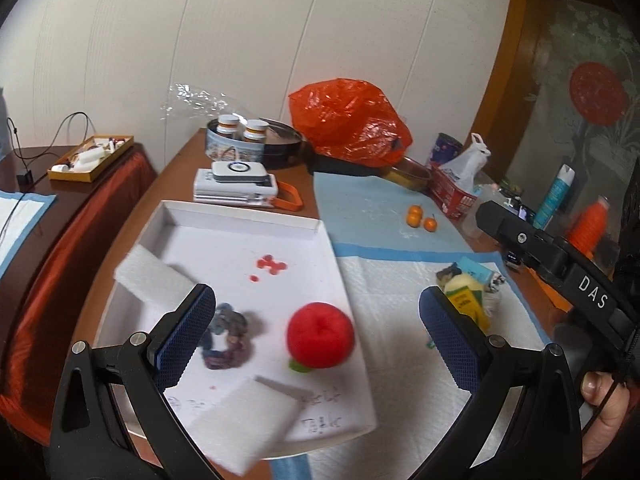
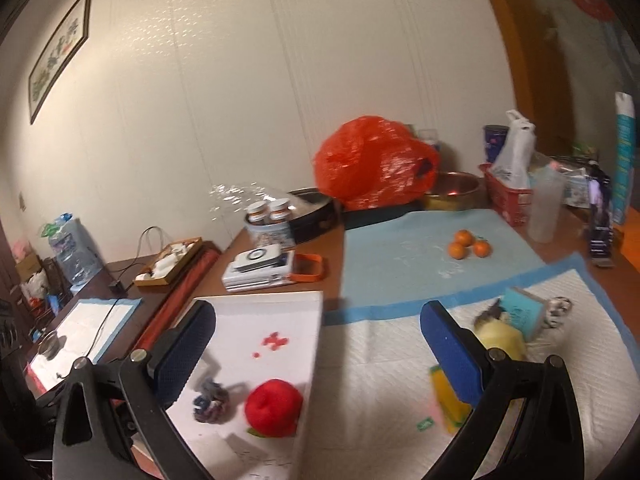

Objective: Organize soft objects
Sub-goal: 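Grasp the yellow tissue pack with the left tool while the right tool grasps the white rolled cloth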

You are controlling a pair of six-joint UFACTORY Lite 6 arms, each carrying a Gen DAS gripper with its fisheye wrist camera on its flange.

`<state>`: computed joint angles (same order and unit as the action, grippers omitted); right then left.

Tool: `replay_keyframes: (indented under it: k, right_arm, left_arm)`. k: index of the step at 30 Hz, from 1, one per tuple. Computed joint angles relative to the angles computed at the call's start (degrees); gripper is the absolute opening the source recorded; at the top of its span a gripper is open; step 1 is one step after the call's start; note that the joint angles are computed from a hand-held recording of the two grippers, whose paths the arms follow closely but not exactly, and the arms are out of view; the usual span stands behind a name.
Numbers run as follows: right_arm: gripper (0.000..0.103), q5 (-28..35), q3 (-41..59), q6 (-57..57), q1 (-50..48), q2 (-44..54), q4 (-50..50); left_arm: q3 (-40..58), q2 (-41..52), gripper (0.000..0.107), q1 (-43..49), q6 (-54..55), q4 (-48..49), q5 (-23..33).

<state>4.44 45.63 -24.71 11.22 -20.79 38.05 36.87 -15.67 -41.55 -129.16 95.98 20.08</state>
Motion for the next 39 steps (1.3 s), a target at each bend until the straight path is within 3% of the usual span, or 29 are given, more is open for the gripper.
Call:
replay_keyframes:
  k: [5,11,16,21,27,29,33,35,37,39]
  right_arm:
    - [0.103,7.5,-2.8,-29.98,-13.2,-2.4,26.24]
    - [0.103,25.44,-1.74,-63.62,-37.28,5.82,47.29]
    - [0.103,29.57,12.67,-67.64,-49.92,27.43,39.88]
    - [0.103,32.72,26.72,-63.95,-54.4,43.48,28.35]
    - [0.103,35.92,33.05,-67.63,-53.76,51.27,22.84]
    - [0.103,35.78,34.12,-68.59,-52.64,52.71,21.35]
    - [0.103,35.8,37.13,-68.87,-49.91,55.89,19.87]
    - [0.103,35.83,38.07,-68.52,-48.13,56.74,19.41]
    - [0.103,35.1,37.64,-69.59,-46.17,56.7,19.54]
    - [0.102,34.59,36.89,-69.77,-44.84,56.51,18.77]
  left_arm:
    - [7.4,9.16,0.103,-3.84,-0.52,-2.62,-0.78]
    - [24.15,25.34,0.103,-9.5,16.2,-20.78,-0.11]
    - [38.89,37.87,0.103,-11.54,30.15,-35.39,0.54]
    - [56.53,52.14,0.103,-12.76,44.42,-50.91,3.28]
    - [79.33,68.68,0.102,-13.76,55.46,-63.29,10.98]
    - [87.6,74.13,0.096,-14.06,58.15,-65.66,14.62]
    - [95.87,79.71,0.095,-13.83,59.66,-67.33,18.49]
    - [97.04,80.8,0.083,-13.44,60.14,-68.3,18.77]
    - [97.48,81.63,0.062,-12.68,61.49,-70.8,18.26]
    - [94.98,80.69,0.054,-12.48,61.17,-71.27,16.21]
